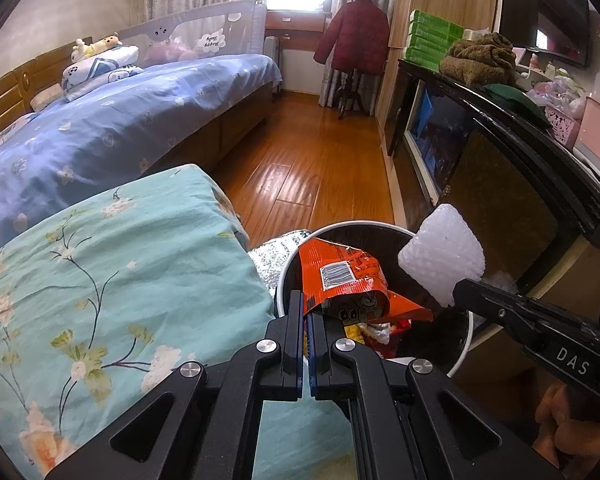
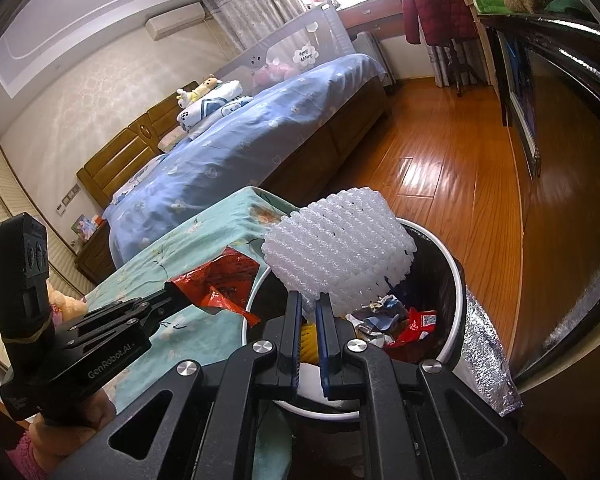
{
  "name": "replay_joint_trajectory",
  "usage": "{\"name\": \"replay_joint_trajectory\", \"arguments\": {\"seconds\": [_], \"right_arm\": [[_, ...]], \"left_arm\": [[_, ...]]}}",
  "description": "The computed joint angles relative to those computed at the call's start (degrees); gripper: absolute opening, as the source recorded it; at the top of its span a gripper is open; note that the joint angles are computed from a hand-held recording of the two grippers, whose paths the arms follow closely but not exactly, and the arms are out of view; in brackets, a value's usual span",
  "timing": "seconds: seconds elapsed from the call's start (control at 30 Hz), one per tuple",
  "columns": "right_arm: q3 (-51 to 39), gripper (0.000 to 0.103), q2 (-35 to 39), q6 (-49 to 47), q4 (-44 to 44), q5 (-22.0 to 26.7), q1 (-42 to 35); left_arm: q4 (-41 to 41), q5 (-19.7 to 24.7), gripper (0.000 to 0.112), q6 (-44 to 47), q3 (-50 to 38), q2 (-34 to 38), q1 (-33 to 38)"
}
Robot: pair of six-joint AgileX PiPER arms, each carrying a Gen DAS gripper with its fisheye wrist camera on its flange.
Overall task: Collect trash
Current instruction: 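Lower both tools into the bin and open them to drop the bag and sleeve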
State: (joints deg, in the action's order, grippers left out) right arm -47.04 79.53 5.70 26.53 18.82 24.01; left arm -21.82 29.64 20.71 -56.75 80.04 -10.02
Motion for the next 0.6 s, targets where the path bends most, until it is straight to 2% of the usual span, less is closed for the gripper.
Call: {"name": "replay_joint_trajectory", "arguments": {"seconds": [0.6], "right_arm": [[-1.67,0.007,2.34,2.35,-2.27,0.19,-0.25]], "left_arm": [[1.27,-0.85,0.0,-1.28,-1.16,1.84,-1.44]]}}
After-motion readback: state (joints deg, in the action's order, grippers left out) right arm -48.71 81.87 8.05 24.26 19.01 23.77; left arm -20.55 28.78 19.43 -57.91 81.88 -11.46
